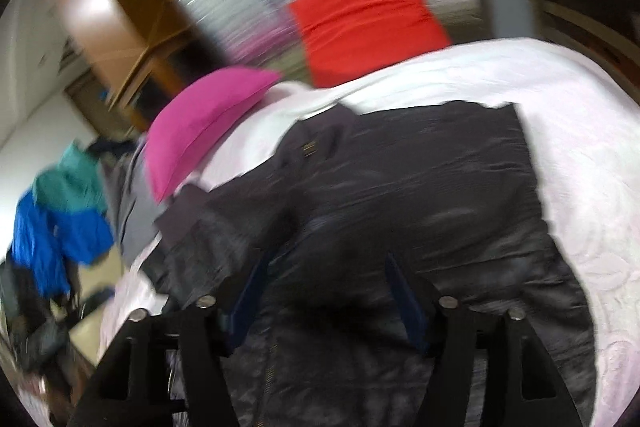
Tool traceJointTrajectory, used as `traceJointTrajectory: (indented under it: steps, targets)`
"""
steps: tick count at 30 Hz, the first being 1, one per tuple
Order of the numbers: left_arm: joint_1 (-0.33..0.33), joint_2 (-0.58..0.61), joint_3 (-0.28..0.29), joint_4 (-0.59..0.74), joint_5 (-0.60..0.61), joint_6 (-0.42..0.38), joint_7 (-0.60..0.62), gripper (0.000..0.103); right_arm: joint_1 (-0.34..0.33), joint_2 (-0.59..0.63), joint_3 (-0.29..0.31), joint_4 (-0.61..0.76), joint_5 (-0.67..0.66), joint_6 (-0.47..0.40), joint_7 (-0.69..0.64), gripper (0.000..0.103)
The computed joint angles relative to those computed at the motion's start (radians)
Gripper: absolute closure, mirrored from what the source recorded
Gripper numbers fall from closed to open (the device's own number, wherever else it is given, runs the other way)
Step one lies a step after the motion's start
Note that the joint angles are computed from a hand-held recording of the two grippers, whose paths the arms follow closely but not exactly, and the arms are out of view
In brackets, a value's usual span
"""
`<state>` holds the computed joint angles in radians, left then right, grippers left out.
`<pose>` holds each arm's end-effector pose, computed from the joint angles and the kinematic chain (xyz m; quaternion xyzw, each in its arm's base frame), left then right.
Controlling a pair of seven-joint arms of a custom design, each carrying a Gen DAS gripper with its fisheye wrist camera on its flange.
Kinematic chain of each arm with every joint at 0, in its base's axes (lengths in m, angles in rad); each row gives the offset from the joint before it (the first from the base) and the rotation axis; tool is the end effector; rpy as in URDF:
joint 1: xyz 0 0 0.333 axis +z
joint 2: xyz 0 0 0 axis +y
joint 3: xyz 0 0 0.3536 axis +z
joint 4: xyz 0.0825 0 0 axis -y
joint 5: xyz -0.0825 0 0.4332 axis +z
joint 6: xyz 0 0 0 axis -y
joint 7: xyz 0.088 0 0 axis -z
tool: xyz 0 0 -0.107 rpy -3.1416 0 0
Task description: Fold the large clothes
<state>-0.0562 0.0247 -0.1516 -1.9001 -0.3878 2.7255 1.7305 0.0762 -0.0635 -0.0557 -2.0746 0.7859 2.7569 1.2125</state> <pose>0.6520 -0.1220 0.5979 -0.6207 0.6696 -0.3748 0.1609 0.6195 -0.0173 0.5511 -0.5551 0.7134 -0.1211 0.4102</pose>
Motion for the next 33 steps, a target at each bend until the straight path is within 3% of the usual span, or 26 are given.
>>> traceJointTrajectory:
  steps: [1, 2, 4, 6, 11, 19, 21, 26, 29, 33]
  targets:
    - [-0.006, 0.022, 0.032, 0.009, 0.133, 0.01, -0.16, 0.035, 0.009, -0.002, 0.008, -0.001, -0.002, 0.004, -0.014, 0.027]
    - [0.011, 0.039, 0.029, 0.023, 0.203, 0.002, -0.251, 0.035, 0.021, 0.0, 0.018, 0.003, -0.003, 0.007, -0.033, 0.027]
    - [0.029, 0.08, 0.04, 0.061, 0.265, -0.06, -0.357, 0.036, 0.038, 0.016, 0.034, 0.024, -0.046, -0.01, -0.032, 0.027]
    - [0.052, 0.115, 0.033, 0.097, 0.249, -0.106, -0.384, 0.036, 0.055, 0.042, 0.05, 0.053, -0.101, -0.037, -0.027, 0.027]
    - [0.061, 0.161, 0.007, 0.151, 0.281, -0.135, -0.398, 0.036, 0.091, 0.098, 0.079, 0.102, -0.241, -0.071, 0.024, 0.026]
    - [0.055, 0.197, -0.002, 0.191, 0.366, -0.147, -0.403, 0.037, 0.14, 0.168, 0.057, 0.137, -0.642, -0.036, 0.372, 0.027]
    - [0.049, 0.207, -0.002, 0.203, 0.386, -0.156, -0.408, 0.037, 0.143, 0.166, 0.04, 0.127, -0.718, 0.005, 0.469, 0.035]
    - [0.036, 0.212, 0.0, 0.207, 0.442, -0.167, -0.417, 0.037, 0.06, 0.111, 0.029, 0.044, -0.461, 0.14, 0.549, 0.036]
    - [0.035, 0.223, -0.006, 0.217, 0.443, -0.185, -0.405, 0.037, -0.005, 0.093, 0.017, 0.012, -0.176, 0.11, 0.481, 0.036]
    - [0.018, 0.239, 0.001, 0.234, 0.49, -0.203, -0.42, 0.037, -0.049, 0.052, -0.004, -0.041, 0.052, 0.096, 0.365, 0.036]
